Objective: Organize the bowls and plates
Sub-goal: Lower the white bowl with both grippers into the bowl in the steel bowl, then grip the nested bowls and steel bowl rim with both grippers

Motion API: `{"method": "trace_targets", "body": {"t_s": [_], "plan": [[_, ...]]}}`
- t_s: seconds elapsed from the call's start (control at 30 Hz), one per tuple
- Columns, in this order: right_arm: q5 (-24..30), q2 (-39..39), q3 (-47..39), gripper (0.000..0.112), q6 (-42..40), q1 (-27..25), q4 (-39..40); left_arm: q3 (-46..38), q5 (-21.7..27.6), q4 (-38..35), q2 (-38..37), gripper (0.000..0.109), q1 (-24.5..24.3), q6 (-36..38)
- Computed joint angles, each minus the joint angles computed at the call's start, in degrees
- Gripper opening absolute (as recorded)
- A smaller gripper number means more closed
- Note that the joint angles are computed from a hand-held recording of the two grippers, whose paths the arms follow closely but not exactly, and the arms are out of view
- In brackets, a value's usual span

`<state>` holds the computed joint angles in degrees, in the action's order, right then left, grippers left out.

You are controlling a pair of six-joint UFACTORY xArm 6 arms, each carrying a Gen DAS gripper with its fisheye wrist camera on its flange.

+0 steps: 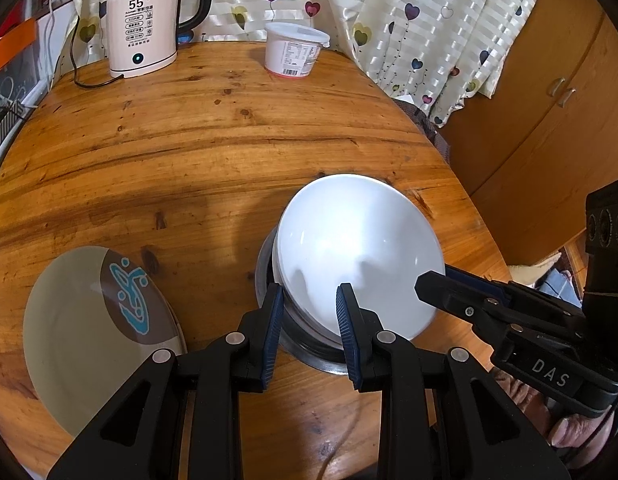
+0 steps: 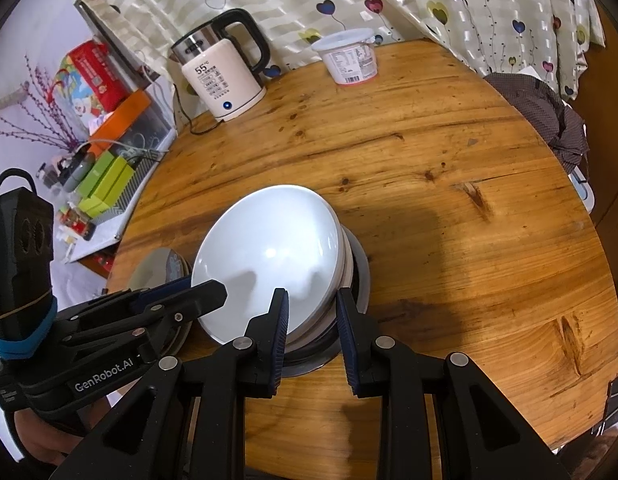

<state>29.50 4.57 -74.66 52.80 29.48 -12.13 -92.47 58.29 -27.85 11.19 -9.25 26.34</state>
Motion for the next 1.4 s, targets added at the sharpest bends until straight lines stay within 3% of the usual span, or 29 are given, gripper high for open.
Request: {"method": "trace_targets", "body": {"t_s": [0.33, 0.57, 0.8, 1.0, 1.07, 1.4], "plan": [[-2.08, -0.74, 1.48, 0.025, -0.55, -0.24, 0.71, -0.02, 0.09, -2.45, 0.33, 0.029, 1.11, 0.52], [-5.59, -2.04, 3.92, 0.042, -1.72, -0.82, 0.88, 0.31, 0.39, -5.71, 0.13, 0.029, 2.57, 2.12], [-10.70, -4.90, 8.27, 0.043, 0.13, -2.38, 0.96, 0.23, -0.22, -8.92, 0.18, 0.029, 4.48, 2.07], [-13.28, -6.83, 11.73, 0.041, -2.65, -3.48, 6.30, -1.75, 1.15, -9.94, 2.32, 0.029, 6.16, 0.49], [-13.87, -6.87, 12.37, 0.035, -4.18, -3.66, 8.69, -2.78, 2.79, -10.46, 3.38, 0.029, 6.56, -0.07], [-16.40, -5.63, 14.24, 0.031, -19.46, -3.07, 29.59, -4.83, 7.98, -12.58, 6.01, 0.029, 7.95, -0.50]]}}
